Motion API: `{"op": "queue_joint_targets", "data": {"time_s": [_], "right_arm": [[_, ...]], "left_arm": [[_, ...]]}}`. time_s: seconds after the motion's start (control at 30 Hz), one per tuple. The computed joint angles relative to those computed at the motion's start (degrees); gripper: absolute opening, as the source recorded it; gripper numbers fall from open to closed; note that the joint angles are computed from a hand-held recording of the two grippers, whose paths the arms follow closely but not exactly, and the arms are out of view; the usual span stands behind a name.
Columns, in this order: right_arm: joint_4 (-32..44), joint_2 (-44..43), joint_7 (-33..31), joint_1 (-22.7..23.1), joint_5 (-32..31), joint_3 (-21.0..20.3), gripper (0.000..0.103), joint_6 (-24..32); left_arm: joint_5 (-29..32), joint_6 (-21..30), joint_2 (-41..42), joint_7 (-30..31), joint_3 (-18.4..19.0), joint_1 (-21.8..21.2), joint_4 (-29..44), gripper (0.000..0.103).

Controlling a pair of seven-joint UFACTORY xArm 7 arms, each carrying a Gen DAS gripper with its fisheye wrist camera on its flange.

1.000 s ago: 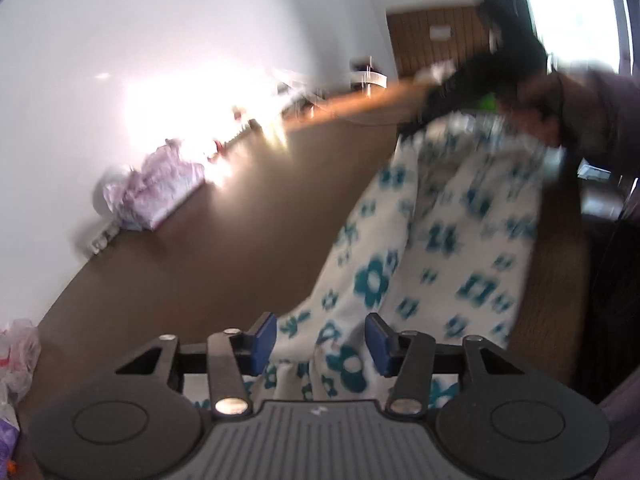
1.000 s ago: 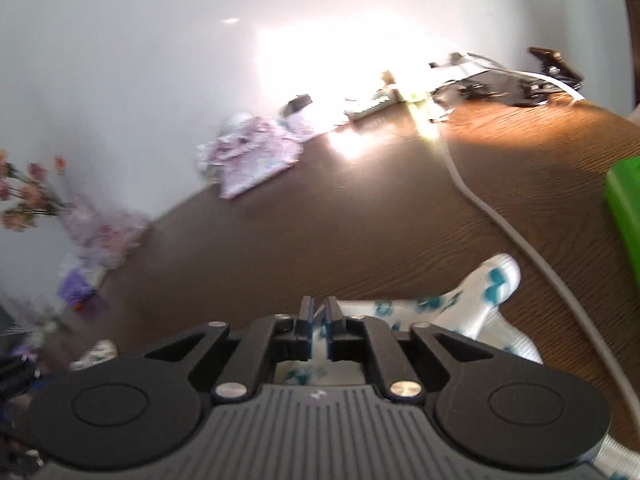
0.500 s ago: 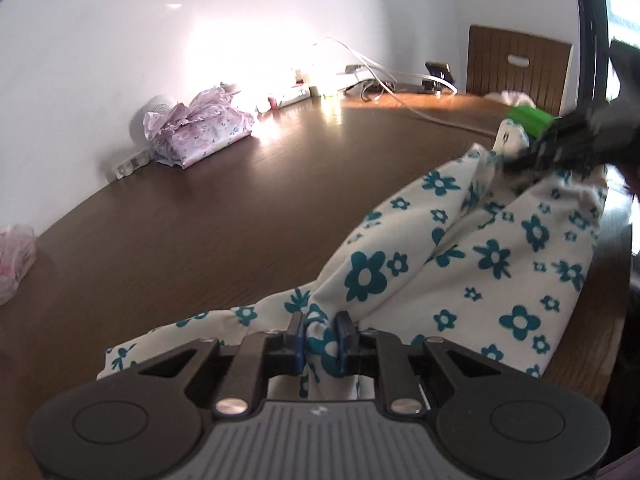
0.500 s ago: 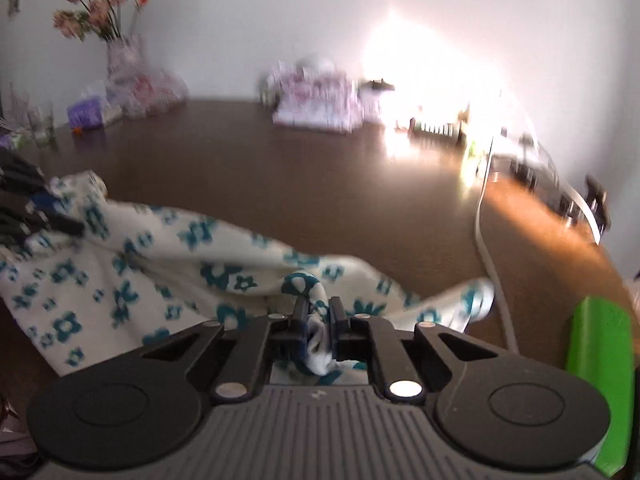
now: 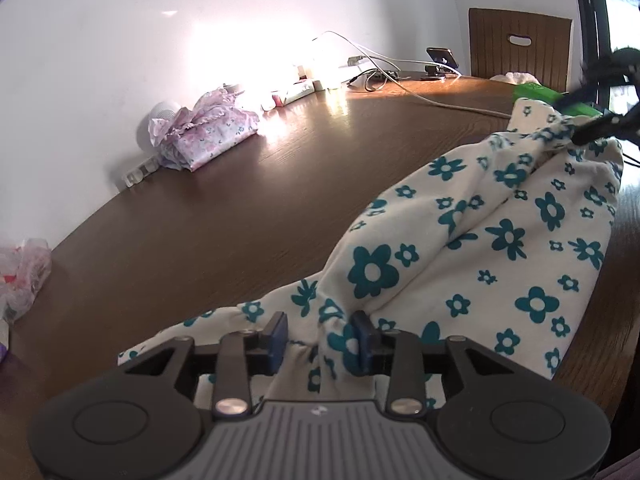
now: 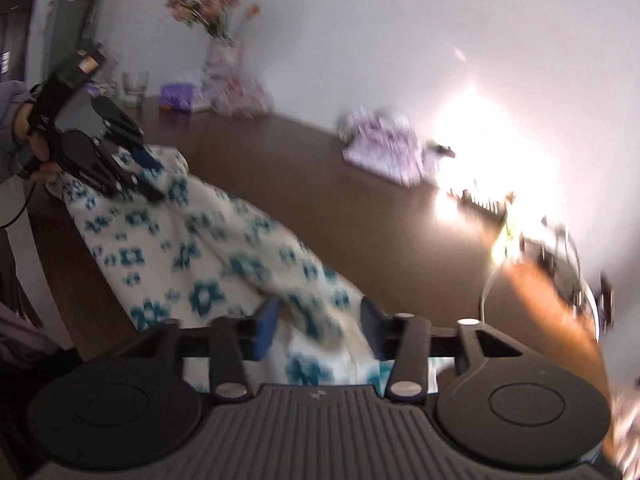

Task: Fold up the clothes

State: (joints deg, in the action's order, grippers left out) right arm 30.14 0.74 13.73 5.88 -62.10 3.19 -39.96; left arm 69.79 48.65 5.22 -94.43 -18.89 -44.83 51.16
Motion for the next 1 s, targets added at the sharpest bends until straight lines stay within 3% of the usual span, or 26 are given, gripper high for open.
{"op": "queue_joint_targets", "data": {"time_s": [0.13, 0.17, 0.2, 0.27, 0.3, 0.4, 0.53, 0.67, 0.7, 0.83, 0.9, 1.0], "right_arm": [[3.1, 3.9, -6.9, 2.7, 2.1, 2.5, 0.047, 2.2], [3.6, 4.6, -9.7, 3.7, 3.5, 3.2, 0.04, 4.2], [3.6, 4.9, -11.4, 4.3, 5.3, 3.6, 0.023, 5.7], [3.8, 5.5, -14.2, 6.0, 8.6, 3.9, 0.01, 8.2], [4.0, 5.8, -12.5, 4.7, 7.7, 4.8, 0.005, 7.2], [2.5, 5.2, -12.2, 3.9, 9.4, 4.5, 0.002, 2.6], [0.7, 3.3, -11.3, 3.1, 9.8, 3.6, 0.002, -2.3], [0.5, 2.7, -9.0, 1.8, 5.4, 2.1, 0.002, -7.2], [-0.1, 2.5, -9.5, 1.6, 4.9, 1.8, 0.001, -8.1], [-1.5, 2.3, -9.8, 0.1, 3.6, 0.3, 0.0, -9.3], [-1.7, 2.8, -8.8, -0.6, 2.8, -0.1, 0.0, -8.9], [-3.0, 3.2, -11.3, -0.3, 5.2, 0.5, 0.0, -7.9]], "left_arm": [[0.2, 0.1, 0.0, 0.0, 0.0, 0.0, -0.1, 0.034], [0.2, 0.1, 0.0, 0.2, 0.0, 0.0, 0.0, 0.034], [0.1, 0.3, 0.1, 0.4, 0.0, -0.1, 0.0, 0.035], [-0.5, 1.0, 0.1, 1.4, -0.2, -0.3, 0.3, 0.036], [-0.9, 1.5, 0.1, 2.0, -0.3, -0.4, 0.6, 0.036], [2.0, 3.8, 0.4, 0.7, -1.0, -1.9, 3.2, 0.037], [11.4, 5.6, 7.6, -1.0, -0.6, -5.0, 12.6, 0.057], [10.8, 12.4, 20.2, 10.5, 2.6, -9.8, 25.7, 0.056], [9.8, 13.3, 21.9, 12.7, 3.4, -10.5, 27.2, 0.052], [3.9, 12.9, 21.1, 15.3, 5.5, -11.2, 24.9, 0.018], [1.6, 14.2, 19.2, 14.5, 6.5, -12.2, 22.2, 0.008], [1.6, 14.7, 16.7, 11.9, 6.7, -12.6, 19.2, 0.004]]}}
